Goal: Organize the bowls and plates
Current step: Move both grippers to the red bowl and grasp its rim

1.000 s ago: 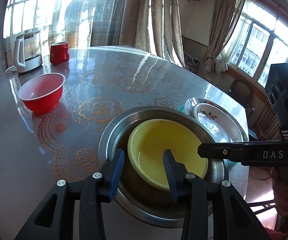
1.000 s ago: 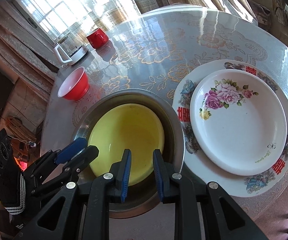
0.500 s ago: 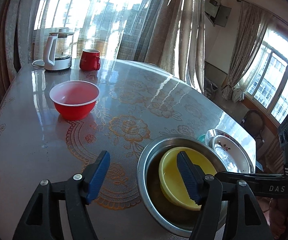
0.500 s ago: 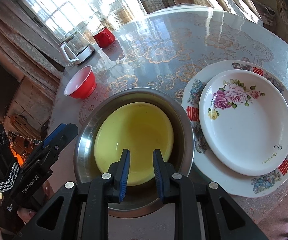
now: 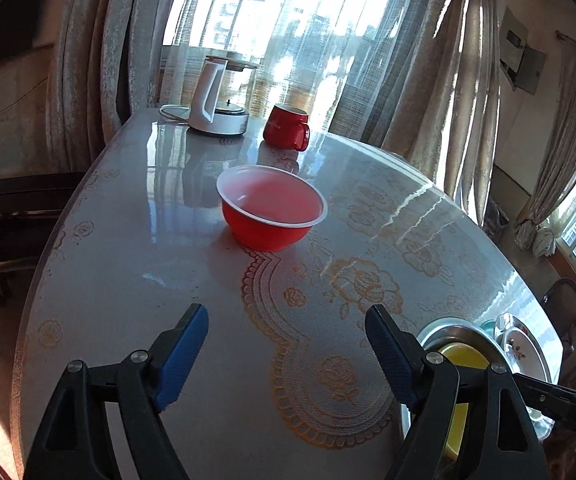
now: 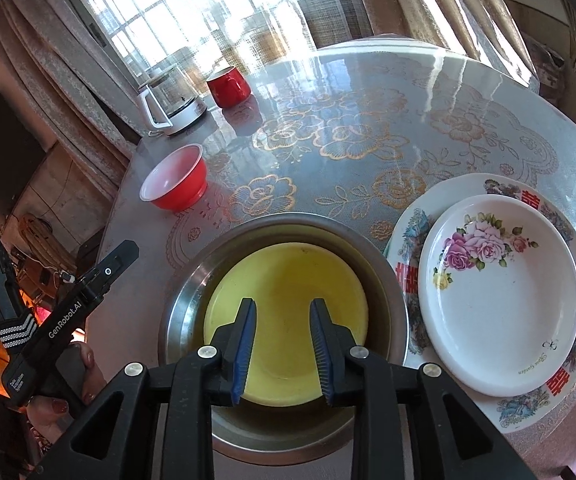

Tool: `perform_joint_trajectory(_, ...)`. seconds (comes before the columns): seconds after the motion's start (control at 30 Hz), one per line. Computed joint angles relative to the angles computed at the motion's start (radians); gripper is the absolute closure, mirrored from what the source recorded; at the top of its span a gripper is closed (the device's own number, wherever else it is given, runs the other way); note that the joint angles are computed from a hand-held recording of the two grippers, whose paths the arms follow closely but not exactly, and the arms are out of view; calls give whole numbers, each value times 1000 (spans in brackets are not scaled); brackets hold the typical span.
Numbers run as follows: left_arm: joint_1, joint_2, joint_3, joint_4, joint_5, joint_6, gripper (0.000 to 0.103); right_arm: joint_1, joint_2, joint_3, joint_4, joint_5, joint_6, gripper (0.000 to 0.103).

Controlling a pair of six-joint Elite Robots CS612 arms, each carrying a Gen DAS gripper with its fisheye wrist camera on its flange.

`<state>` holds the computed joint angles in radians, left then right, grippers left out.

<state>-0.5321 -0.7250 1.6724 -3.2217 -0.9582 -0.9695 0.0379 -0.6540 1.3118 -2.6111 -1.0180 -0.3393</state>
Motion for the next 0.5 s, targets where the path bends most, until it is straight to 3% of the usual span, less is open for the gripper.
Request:
perform_joint_trajectory(0.2, 10, 2, -15, 103, 55, -65, 17, 19, 12, -33, 18, -15, -31, 73)
perform_joint_trajectory(0.5, 59, 21, -40, 67, -17, -160, 16, 49, 52, -128, 38, 17, -43, 67)
